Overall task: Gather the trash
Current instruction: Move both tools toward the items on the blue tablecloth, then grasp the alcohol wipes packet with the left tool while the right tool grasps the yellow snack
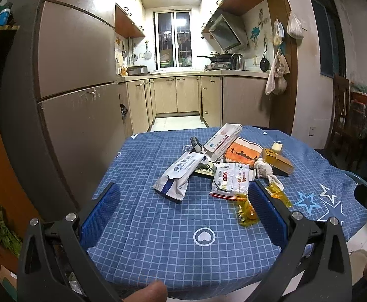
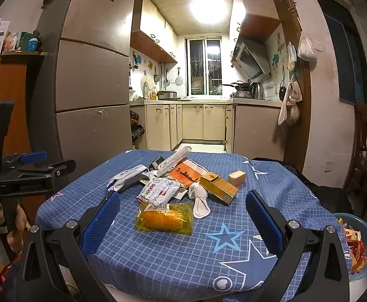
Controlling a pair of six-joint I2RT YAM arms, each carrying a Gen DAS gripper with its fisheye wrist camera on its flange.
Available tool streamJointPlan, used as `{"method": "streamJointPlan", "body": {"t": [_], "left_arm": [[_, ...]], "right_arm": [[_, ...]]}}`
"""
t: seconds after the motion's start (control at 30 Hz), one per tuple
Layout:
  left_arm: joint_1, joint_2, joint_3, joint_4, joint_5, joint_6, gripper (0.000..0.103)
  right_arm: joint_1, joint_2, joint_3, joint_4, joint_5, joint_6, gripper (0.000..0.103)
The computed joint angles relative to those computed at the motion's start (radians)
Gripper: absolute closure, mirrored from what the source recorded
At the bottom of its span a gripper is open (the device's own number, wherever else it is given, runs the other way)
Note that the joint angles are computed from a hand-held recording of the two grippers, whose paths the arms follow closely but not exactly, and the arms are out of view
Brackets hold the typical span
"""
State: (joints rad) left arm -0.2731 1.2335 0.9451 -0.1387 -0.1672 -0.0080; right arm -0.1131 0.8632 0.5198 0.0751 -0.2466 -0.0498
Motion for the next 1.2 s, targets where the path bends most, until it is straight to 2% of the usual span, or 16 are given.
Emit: {"method": "streamJointPlan", "body": {"t": [0.5, 1.2], "left_arm": [[0.009, 0.025, 0.023, -0.004, 0.007, 0.004, 0.005], [0.047, 0.12, 0.1, -0.002, 0.034, 0.016, 0.005]], "right_arm": [[0.016, 0.024, 0.03, -0.022, -0.001, -0.01, 0.004], [0.063, 0.13, 0.076, 0.03, 0.027, 0.0, 0.004]]}}
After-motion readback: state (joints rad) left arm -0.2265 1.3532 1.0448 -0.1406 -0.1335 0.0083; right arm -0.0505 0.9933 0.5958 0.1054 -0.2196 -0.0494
